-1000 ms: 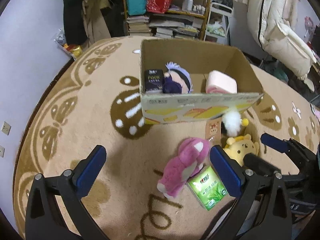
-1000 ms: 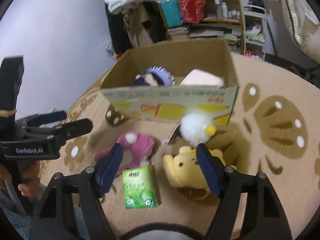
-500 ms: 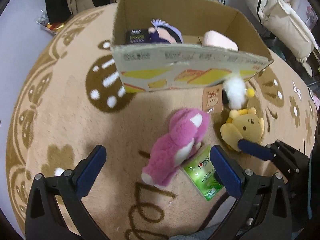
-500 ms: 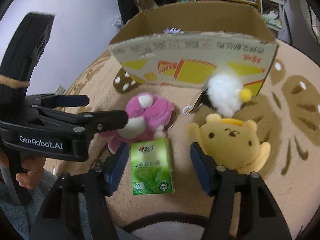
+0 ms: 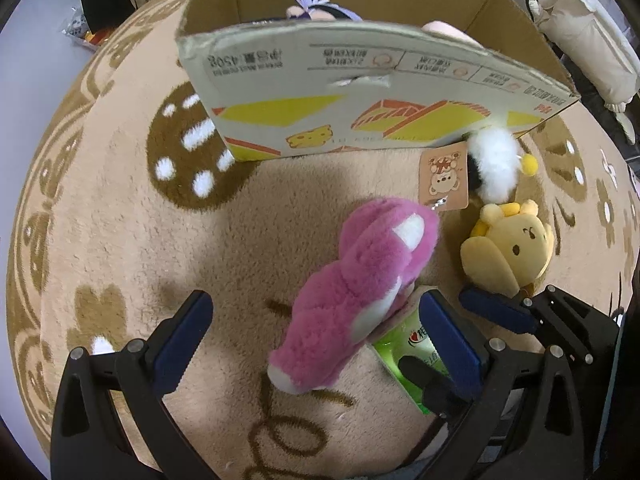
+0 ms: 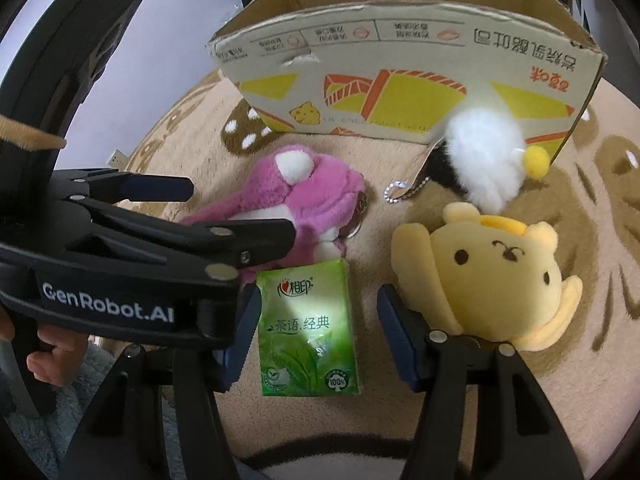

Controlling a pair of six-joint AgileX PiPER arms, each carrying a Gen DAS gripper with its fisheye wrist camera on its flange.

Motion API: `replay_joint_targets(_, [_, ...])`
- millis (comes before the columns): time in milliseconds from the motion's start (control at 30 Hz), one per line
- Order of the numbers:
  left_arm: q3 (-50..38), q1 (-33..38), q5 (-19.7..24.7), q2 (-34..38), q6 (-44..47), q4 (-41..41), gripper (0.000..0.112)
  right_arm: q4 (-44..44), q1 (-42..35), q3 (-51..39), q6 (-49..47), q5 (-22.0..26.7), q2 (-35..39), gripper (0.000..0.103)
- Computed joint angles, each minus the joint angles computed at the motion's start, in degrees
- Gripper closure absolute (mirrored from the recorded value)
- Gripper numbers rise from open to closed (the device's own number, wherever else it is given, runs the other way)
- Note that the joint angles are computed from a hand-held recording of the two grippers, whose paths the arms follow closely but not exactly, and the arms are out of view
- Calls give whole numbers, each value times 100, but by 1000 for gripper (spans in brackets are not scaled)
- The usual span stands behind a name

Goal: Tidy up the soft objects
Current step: 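Lower the right tool toward the green tissue pack beside the pink plush, then close the right tool on the green tissue pack while the left tool grips the pink plush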

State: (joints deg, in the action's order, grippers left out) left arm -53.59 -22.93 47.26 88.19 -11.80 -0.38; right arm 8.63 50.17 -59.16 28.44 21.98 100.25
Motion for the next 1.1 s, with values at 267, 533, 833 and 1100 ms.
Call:
replay_joint_targets(267, [-168,-76,-64,339,-3,99,11,357,9,-221,-286,63,300,39])
replay_joint_targets(533, [-169,-161,-110,511,15,33,21,129,52,-361,-208,66,478,39])
replay_joint_targets(833, [30,171,-428,595,776,-686,61,-682,68,-301,506,175,386,49])
replay_joint_targets(1100, [352,40,-728,227,495,-309,68,-942,85,-257,724,183,322,50])
